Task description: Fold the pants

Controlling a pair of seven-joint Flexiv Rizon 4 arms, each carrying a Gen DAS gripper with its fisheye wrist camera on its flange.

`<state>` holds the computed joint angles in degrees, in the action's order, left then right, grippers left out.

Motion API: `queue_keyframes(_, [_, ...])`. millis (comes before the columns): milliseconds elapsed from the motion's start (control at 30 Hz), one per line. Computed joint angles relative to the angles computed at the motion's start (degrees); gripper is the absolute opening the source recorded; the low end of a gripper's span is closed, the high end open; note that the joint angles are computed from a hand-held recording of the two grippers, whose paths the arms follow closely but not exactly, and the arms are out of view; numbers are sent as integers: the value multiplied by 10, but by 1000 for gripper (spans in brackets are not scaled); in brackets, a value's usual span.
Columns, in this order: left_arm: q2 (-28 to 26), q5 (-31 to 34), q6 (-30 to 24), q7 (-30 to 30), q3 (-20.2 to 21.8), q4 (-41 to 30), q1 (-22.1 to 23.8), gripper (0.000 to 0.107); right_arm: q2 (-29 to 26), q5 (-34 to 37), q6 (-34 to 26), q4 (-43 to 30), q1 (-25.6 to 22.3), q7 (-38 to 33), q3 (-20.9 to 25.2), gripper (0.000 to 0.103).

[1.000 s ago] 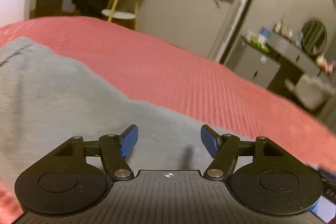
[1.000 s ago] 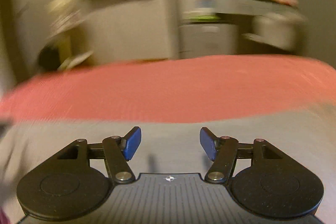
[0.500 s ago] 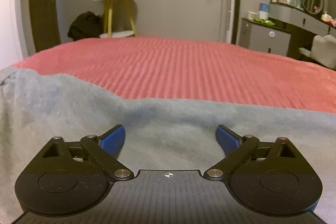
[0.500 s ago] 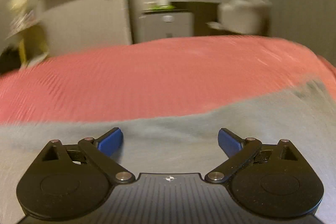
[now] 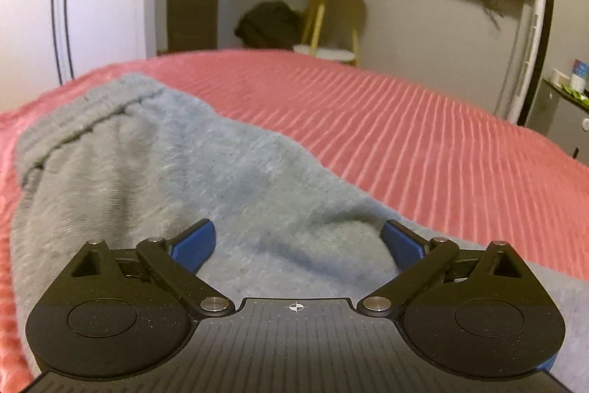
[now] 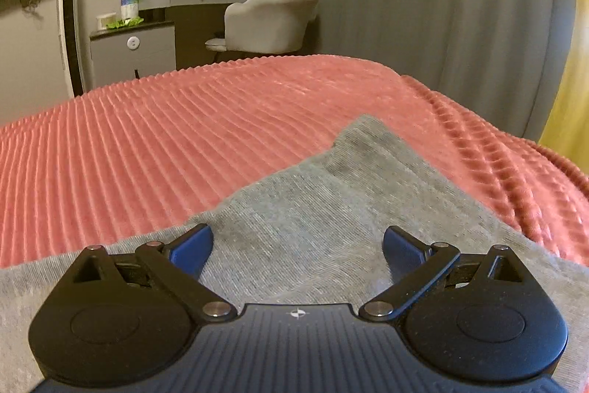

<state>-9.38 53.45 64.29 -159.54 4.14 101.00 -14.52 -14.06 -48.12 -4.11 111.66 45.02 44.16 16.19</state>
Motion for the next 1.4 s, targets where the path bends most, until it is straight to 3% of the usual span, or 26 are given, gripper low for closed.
queue_keyframes(67, [10,-18,27,13,-11,12,-4,93,-34,-16,-52,-37,26,-20,-3,98])
queue_keyframes(133, [19,-52,103,37,-27,37,-6,94,-44,-92,-11,-43,29,-58,-10,98])
queue_keyframes(167, [19,-75,157,69,-37,52,-5,96,-45,-148,55,-35,26,-74,-11,98])
queue_keyframes(233, [10,-152,236,198,-70,84,9,96,-52,-244,201,-33,14,-99,-20,98])
queue_keyframes(300, [-6,-158,248,268,-85,86,-2,96,-68,-334,329,-46,6,-110,-38,98])
queue_keyframes(367, [-19,-111,193,262,-61,59,-41,95,-96,-376,394,-72,11,-147,-54,98])
queue_keyframes(400, [-23,-118,188,262,-54,58,-49,97,-111,-364,387,-85,21,-180,-59,98])
queue_keyframes(467, [-27,-188,229,313,-60,81,-30,98,-129,-323,371,-95,34,-242,-66,99])
queue_keyframes(533, [-26,-175,227,325,-37,78,-48,98,-114,-336,400,-73,24,-216,-79,99])
queue_keyframes(600, [-26,-161,239,327,-10,79,-63,98,-100,-310,355,-56,26,-221,-82,99])
queue_keyframes(667, [-26,-158,244,339,15,77,-71,99,-70,-295,357,-16,10,-169,-74,99])
queue_keyframes(733, [-26,-82,187,267,70,41,-115,103,-42,-266,332,18,-5,-129,-66,99])
queue_keyframes(767, [-24,-73,156,233,79,33,-122,103,-31,-243,307,31,-8,-115,-58,99])
queue_keyframes(800, [-25,-101,163,227,85,41,-112,103,-15,-221,289,48,-14,-85,-51,99])
queue_keyframes(833, [-21,-118,162,203,80,50,-97,103,-3,-195,259,62,-12,-51,-40,99])
queue_keyframes(933, [-2,-71,109,111,90,44,-102,103,15,-86,144,68,-11,13,-18,99])
queue_keyframes(1000, [13,-7,48,56,87,30,-122,103,41,-50,123,93,-14,94,-3,99])
queue_keyframes(1067, [32,45,-9,27,74,26,-134,103,68,-9,103,106,-17,113,17,98])
queue_keyframes(1133, [47,56,-44,27,57,32,-133,103,120,33,112,141,-19,147,45,98])
queue_keyframes(1167, [52,45,-52,30,47,33,-130,103,158,39,122,172,-15,201,67,98])
queue_keyframes(1233, [67,-4,-20,56,34,61,-112,103,223,42,133,229,3,342,108,95])
queue_keyframes(1267, [75,-57,26,93,29,86,-99,103,255,47,144,256,1,428,147,86])
queue_keyframes(1300, [75,-103,70,126,24,104,-87,103,272,54,145,269,15,495,170,67])
queue_keyframes(1367, [82,-228,165,228,4,162,-71,103,292,74,149,288,27,568,201,45])
queue_keyframes(1400, [82,-299,193,300,-12,188,-67,103,293,90,150,287,33,581,208,44])
